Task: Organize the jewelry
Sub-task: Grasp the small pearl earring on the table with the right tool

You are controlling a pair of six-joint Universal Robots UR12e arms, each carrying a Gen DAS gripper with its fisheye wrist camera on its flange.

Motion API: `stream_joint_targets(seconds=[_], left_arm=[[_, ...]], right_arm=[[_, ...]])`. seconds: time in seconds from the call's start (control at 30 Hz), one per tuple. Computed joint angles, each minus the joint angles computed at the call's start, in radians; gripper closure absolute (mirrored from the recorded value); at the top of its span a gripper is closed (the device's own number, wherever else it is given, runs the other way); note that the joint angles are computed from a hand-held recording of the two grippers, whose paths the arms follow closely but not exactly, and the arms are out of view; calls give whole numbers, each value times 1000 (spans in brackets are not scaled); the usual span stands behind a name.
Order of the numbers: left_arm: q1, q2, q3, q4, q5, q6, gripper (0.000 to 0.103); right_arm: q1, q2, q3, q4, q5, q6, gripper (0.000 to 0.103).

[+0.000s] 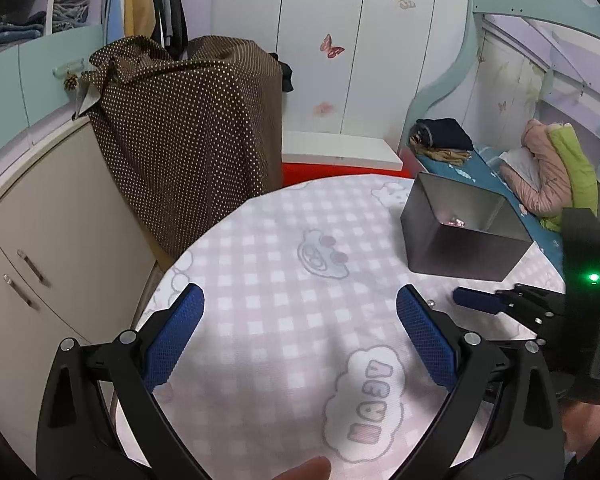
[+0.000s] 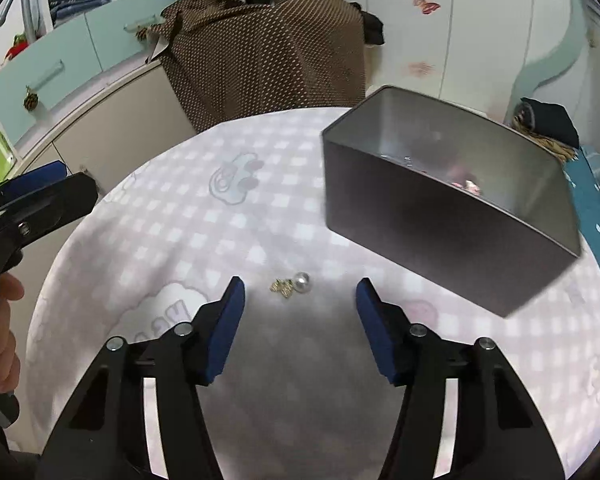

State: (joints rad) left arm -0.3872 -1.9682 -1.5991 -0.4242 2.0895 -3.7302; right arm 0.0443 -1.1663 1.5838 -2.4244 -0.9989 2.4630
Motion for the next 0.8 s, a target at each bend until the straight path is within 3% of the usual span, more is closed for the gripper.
stream_joint_targets(seconds=[0.07,0.1,0.33,0.43,0.67,0.8], left_arm=[[3,-1,1,-2,-7,-1,6],[4,-2,2,-4,-9,-1,6],[11,-13,16,-13,-20,-2,6],[13,-19,26,-16,-24,3,6],[21,-44,70,-10,-24,46,6],[31,-67,113,-2,-58,87,6]], right_arm=[[5,4,-3,-6,0,-5,62],[5,5,-7,0,8,-14,71],[8,6,-6,0,-14,-56,90],[6,10,-16,12,-4,-56,94],[-6,2,-6,7,18,-62,94],[-17,-3,1,6,25,-57,94]])
